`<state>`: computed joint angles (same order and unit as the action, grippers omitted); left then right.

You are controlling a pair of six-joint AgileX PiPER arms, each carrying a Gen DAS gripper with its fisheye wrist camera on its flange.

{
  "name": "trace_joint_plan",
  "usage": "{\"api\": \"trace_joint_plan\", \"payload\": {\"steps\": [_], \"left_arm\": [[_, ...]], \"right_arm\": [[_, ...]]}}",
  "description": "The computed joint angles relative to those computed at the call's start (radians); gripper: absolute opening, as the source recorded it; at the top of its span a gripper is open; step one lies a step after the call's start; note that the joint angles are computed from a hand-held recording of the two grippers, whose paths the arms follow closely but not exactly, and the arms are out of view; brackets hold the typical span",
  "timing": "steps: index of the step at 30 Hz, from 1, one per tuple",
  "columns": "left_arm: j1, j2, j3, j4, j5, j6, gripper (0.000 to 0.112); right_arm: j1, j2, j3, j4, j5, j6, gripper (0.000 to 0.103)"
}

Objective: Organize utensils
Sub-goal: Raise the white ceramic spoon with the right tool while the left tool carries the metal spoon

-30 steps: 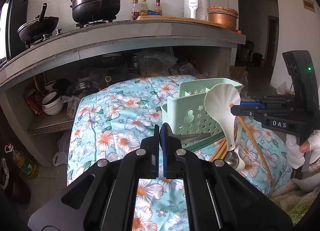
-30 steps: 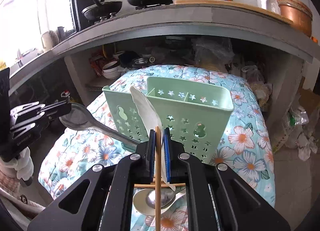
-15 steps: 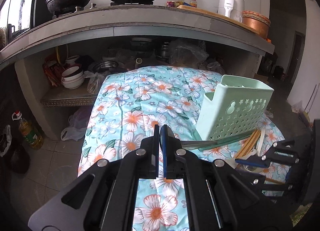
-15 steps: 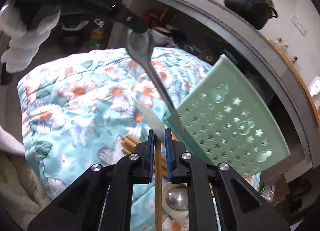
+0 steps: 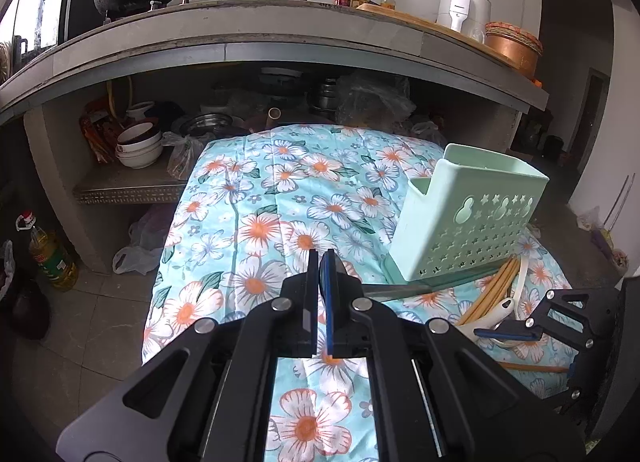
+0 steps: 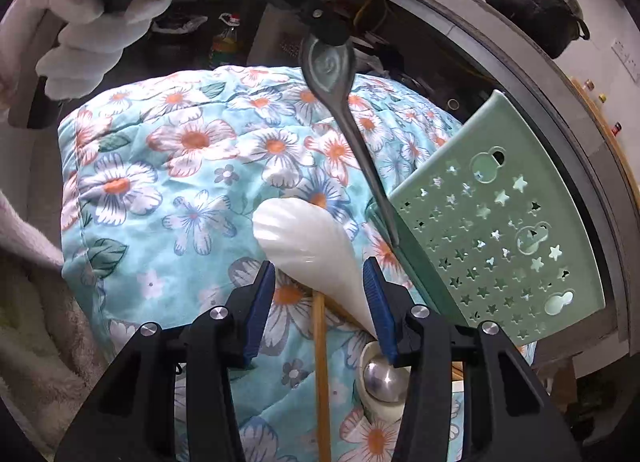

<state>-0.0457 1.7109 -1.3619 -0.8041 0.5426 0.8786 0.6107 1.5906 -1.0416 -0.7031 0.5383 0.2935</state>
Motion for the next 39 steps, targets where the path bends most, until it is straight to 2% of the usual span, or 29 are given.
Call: {"api": "trace_joint_plan", "payload": {"steps": [6, 10, 17, 23, 27, 32, 39], "left_arm": [[0.002, 0.004, 0.002, -0.007, 0.004, 0.009, 0.002], [0.006, 0.007, 0.002, -0.014, 0.008, 0.015, 0.002], [0.006, 0.008, 0.002, -0.027, 0.012, 0.031, 0.002], [-0.002, 0.013, -0.003, -0.018, 0.018, 0.031, 0.002], [-0.006, 0.008, 0.002, -0.024, 0.014, 0.034, 0.002], [-0.006, -0.027, 0.026, -0.071, -0.002, 0.095, 0.002], [0.012, -0.110, 0.048, -0.226, -0.002, 0.239, 0.002]], "right_arm": [[0.121, 0.070, 0.053, -0.373, 0.083, 0.279, 0.045], [0.164, 0.080, 0.058, -0.483, 0.138, 0.391, 0.045], [0.130, 0.063, 0.003, -0.459, 0.131, 0.390, 0.034], [0.085, 0.175, -0.115, -0.431, 0.098, 0.332, 0.026], [0.111, 0.186, -0.108, -0.529, 0.109, 0.438, 0.009], [0.104, 0.137, -0.102, -0.607, 0.126, 0.547, 0.004], [0.033, 0.027, -0.081, -0.635, 0.132, 0.638, 0.003]]}}
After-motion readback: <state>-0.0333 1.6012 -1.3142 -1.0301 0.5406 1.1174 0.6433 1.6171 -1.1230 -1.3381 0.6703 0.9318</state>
